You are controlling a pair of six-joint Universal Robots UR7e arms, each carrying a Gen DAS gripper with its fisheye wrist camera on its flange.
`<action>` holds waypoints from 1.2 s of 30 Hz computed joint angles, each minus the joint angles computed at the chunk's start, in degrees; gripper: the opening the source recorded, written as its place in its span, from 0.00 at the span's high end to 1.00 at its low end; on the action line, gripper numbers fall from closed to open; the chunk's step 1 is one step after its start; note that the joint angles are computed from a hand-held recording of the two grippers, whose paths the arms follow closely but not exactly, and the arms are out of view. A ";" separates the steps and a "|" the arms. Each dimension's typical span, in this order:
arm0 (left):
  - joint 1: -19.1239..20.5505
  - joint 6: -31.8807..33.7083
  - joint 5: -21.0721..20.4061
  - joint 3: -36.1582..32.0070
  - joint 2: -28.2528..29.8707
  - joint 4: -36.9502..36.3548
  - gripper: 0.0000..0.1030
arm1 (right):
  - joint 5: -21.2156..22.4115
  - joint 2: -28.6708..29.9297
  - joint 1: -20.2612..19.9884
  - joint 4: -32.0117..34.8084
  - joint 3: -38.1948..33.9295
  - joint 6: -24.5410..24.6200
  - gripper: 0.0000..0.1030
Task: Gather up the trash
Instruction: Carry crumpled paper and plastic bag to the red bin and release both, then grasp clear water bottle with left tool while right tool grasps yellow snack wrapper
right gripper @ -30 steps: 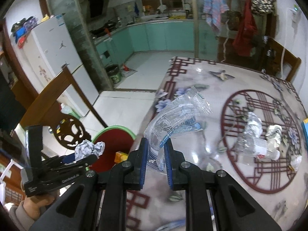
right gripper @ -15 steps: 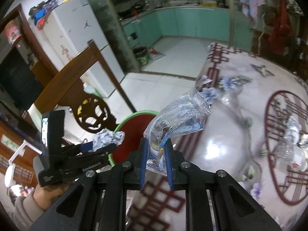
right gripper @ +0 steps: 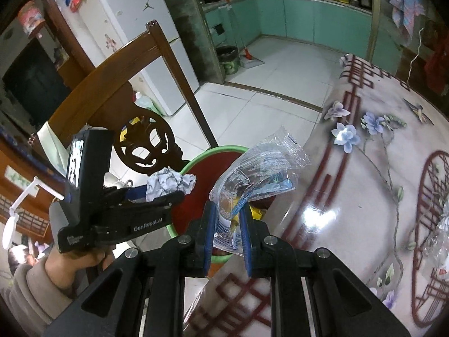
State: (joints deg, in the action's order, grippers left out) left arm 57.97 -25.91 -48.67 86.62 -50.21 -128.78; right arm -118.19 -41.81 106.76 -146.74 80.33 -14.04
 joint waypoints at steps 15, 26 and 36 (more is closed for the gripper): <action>0.13 2.39 1.25 -3.71 1.87 -1.69 0.21 | 2.39 0.84 -0.52 1.00 -1.44 -2.46 0.74; -2.36 2.44 6.17 -1.07 -0.23 -5.33 0.21 | 1.21 -3.81 -0.80 -5.69 4.58 -1.54 0.50; -7.15 6.97 0.98 -0.36 2.77 -6.90 0.21 | -13.32 -20.69 -5.00 -14.95 21.14 -4.91 0.49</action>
State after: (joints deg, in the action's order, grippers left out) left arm 50.82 -18.94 -47.69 86.26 -47.44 -135.67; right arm -131.51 -62.50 101.76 -161.69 101.47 -18.95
